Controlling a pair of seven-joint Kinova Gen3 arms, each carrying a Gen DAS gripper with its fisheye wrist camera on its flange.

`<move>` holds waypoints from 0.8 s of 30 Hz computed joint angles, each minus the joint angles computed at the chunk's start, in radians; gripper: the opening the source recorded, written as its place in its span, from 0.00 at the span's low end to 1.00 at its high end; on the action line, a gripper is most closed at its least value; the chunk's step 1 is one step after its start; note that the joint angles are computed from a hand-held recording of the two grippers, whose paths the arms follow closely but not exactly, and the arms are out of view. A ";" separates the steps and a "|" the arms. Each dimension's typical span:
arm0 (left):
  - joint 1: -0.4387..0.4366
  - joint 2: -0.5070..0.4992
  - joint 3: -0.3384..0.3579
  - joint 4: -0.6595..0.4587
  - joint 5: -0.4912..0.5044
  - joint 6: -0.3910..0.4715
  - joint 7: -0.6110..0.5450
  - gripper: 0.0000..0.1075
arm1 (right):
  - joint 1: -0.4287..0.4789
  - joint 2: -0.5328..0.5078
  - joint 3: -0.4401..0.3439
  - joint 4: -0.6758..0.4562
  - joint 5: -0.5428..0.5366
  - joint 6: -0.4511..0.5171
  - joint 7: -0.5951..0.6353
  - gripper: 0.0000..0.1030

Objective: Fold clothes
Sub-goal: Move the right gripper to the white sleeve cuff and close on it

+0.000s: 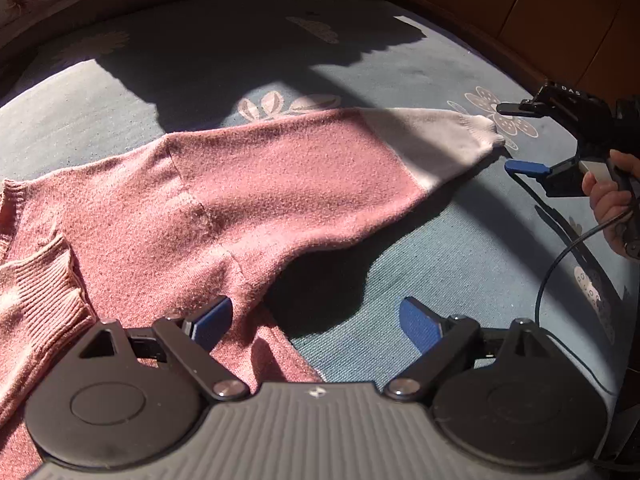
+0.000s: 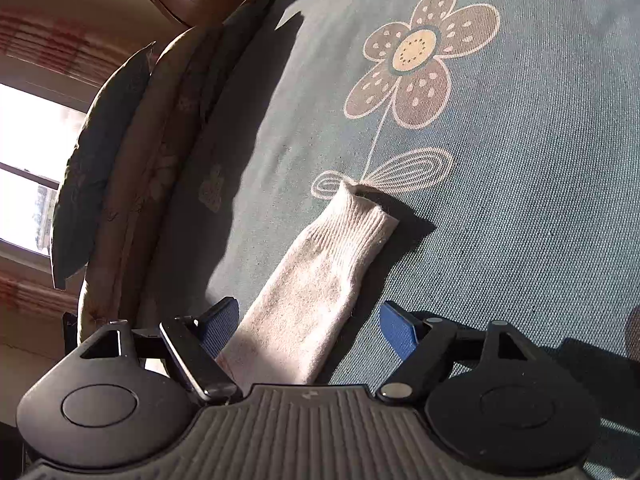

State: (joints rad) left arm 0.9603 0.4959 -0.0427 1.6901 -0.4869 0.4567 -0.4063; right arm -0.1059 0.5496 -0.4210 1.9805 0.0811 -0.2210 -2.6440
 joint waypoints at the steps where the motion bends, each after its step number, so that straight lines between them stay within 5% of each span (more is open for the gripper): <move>1: -0.009 0.002 0.009 -0.002 0.008 -0.001 -0.006 0.84 | 0.041 0.017 -0.039 -0.018 0.017 0.024 -0.005 0.66; 4: -0.015 0.010 0.011 -0.009 0.025 -0.011 -0.002 0.84 | 0.134 0.071 -0.126 -0.029 0.055 0.000 -0.002 0.65; 9: -0.012 0.021 -0.006 -0.016 0.046 -0.028 0.012 0.84 | 0.145 0.146 -0.143 0.004 -0.001 -0.203 0.105 0.64; 14: -0.017 0.021 -0.008 -0.016 0.058 -0.033 0.006 0.84 | 0.040 0.188 0.017 -0.003 0.136 -0.375 -0.021 0.63; 16: -0.016 0.020 -0.010 -0.014 0.060 -0.034 0.002 0.84 | -0.005 0.185 0.086 -0.030 0.212 -0.365 -0.051 0.63; 19: -0.015 0.019 -0.013 -0.011 0.061 -0.036 0.000 0.84 | 0.003 0.169 0.088 -0.047 0.276 -0.308 -0.048 0.63; 24: -0.003 0.016 -0.029 -0.005 0.058 -0.042 0.017 0.84 | -0.047 0.124 0.125 -0.066 0.254 -0.190 0.009 0.45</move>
